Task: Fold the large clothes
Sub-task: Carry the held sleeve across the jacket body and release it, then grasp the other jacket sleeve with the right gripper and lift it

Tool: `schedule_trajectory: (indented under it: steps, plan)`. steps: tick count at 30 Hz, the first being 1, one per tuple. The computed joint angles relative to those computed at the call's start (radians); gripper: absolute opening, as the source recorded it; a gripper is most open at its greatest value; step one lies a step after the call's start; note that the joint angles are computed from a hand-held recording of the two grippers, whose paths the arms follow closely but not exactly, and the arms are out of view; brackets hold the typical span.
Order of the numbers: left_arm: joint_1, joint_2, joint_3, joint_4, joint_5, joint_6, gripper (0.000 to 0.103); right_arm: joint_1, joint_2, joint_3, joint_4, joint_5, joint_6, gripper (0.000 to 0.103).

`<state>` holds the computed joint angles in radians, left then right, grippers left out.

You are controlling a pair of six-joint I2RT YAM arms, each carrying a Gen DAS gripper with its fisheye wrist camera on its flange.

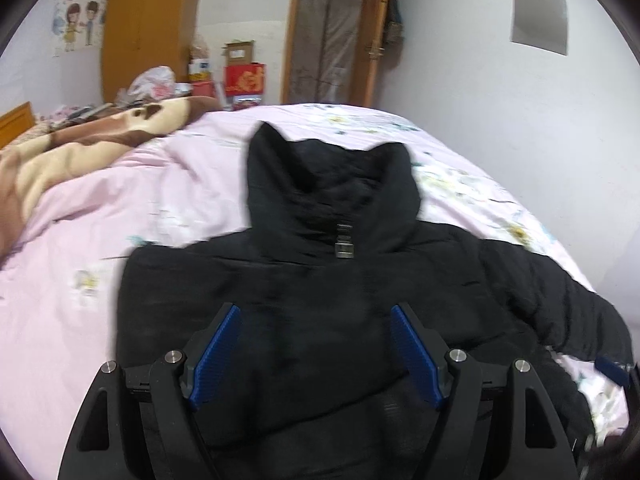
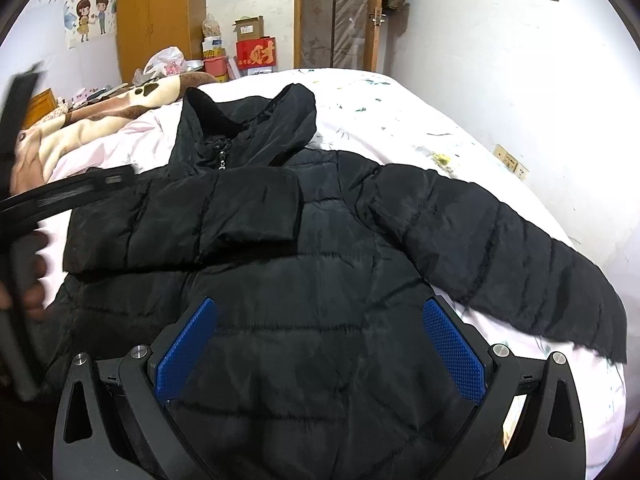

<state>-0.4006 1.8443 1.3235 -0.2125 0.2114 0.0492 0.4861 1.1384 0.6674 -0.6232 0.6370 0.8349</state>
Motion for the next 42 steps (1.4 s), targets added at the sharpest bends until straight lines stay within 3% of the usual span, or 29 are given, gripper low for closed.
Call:
schedule_trajectory:
  steps: [8, 10, 15, 17, 18, 19, 20, 24, 25, 31, 38, 42]
  plan:
    - [0.161, 0.150, 0.174, -0.122, -0.076, -0.005, 0.077, -0.244, 0.230, 0.065, 0.315, -0.191, -0.299, 0.102]
    - [0.179, 0.203, 0.224, -0.162, -0.097, -0.012, 0.077, -0.279, 0.325, 0.106, 0.359, -0.206, -0.330, 0.102]
    - [0.178, 0.251, 0.237, -0.143, -0.121, 0.022, 0.077, -0.348, 0.505, 0.198, 0.430, -0.300, -0.363, 0.101]
    - [0.169, 0.284, 0.271, -0.164, -0.131, 0.029, 0.077, -0.358, 0.543, 0.226, 0.433, -0.327, -0.358, 0.083]
    - [0.162, 0.292, 0.276, -0.159, -0.134, 0.035, 0.077, -0.362, 0.555, 0.236, 0.434, -0.346, -0.354, 0.064]
    - [0.152, 0.306, 0.290, -0.162, -0.150, 0.050, 0.077, -0.364, 0.564, 0.244, 0.428, -0.353, -0.346, 0.055]
    - [0.143, 0.325, 0.312, -0.176, -0.169, 0.058, 0.077, -0.363, 0.576, 0.258, 0.406, -0.340, -0.325, 0.051]
    - [0.131, 0.347, 0.320, -0.156, -0.183, 0.039, 0.077, -0.370, 0.548, 0.232, 0.418, -0.333, -0.327, 0.014]
    - [0.126, 0.356, 0.330, -0.158, -0.190, 0.043, 0.077, -0.374, 0.536, 0.223, 0.425, -0.331, -0.334, 0.012]
    - [0.102, 0.412, 0.393, -0.185, -0.204, 0.056, 0.077, -0.376, 0.413, 0.134, 0.463, -0.293, -0.317, 0.010]
    - [0.093, 0.478, 0.483, -0.253, -0.229, 0.059, 0.081, -0.376, 0.530, 0.196, 0.398, -0.260, -0.336, 0.010]
    - [0.093, 0.438, 0.439, -0.240, -0.239, 0.048, 0.081, -0.382, 0.496, 0.185, 0.371, -0.255, -0.317, 0.022]
